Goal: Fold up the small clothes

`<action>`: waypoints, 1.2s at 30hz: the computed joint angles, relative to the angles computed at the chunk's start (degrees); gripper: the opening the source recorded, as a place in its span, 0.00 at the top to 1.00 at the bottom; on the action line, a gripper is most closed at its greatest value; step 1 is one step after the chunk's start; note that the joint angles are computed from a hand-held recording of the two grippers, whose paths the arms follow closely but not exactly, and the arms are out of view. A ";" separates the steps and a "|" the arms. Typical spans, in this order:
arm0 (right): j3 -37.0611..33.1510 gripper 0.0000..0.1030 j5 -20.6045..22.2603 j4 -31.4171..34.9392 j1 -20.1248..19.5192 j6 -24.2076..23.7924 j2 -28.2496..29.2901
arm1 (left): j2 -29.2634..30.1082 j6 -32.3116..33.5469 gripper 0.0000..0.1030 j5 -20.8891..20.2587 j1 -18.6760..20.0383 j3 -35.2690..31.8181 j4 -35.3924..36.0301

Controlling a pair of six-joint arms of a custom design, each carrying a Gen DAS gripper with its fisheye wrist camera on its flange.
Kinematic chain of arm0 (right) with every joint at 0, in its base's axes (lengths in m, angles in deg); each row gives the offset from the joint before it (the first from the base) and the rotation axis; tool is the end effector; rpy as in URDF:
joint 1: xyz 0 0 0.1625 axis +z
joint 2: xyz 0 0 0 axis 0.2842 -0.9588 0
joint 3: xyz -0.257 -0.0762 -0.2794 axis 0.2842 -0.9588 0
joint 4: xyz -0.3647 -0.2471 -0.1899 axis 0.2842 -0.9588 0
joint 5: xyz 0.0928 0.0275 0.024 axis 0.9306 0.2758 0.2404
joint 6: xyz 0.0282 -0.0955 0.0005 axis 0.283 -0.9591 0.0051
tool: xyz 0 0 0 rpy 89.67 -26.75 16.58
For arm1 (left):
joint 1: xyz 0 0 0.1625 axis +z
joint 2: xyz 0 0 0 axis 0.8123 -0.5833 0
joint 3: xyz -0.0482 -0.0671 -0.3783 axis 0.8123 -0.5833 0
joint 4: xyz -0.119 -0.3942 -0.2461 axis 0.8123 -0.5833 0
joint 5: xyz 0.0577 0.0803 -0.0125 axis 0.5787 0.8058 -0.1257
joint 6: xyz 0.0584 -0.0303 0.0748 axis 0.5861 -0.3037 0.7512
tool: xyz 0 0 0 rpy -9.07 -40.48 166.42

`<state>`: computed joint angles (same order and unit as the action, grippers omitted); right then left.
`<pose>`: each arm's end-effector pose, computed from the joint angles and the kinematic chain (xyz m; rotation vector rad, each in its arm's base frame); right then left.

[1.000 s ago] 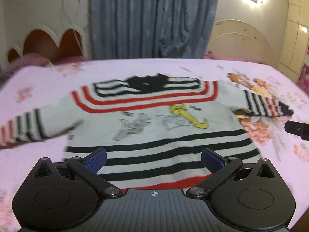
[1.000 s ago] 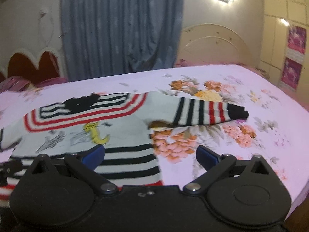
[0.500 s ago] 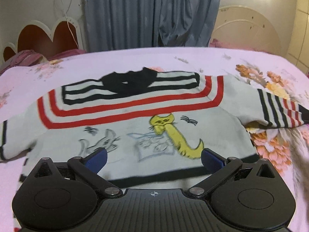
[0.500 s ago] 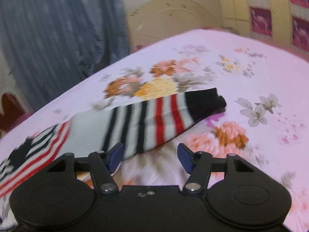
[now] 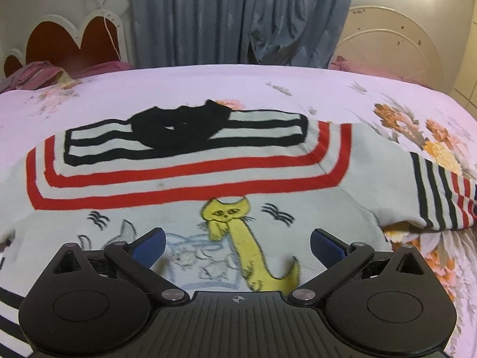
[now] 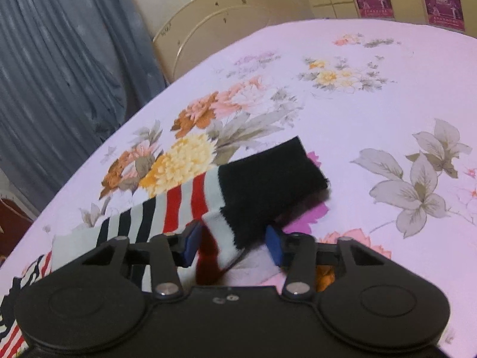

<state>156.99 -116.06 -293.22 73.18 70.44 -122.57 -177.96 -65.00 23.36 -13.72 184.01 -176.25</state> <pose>0.0866 -0.4538 0.1973 -0.2102 -2.2831 1.4063 -0.1510 -0.4231 0.2098 0.1407 2.1595 -0.9496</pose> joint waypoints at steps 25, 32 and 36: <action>-20.41 0.93 2.52 17.55 27.13 -12.92 32.51 | -25.09 22.82 0.25 -5.22 13.54 5.95 -9.68; -19.66 0.56 1.96 17.49 28.28 -10.75 32.59 | -20.61 26.38 0.21 -15.84 18.81 4.40 -20.76; -16.21 0.66 1.26 12.52 27.99 -9.25 29.09 | -12.07 29.26 0.18 -23.41 20.87 1.72 -30.34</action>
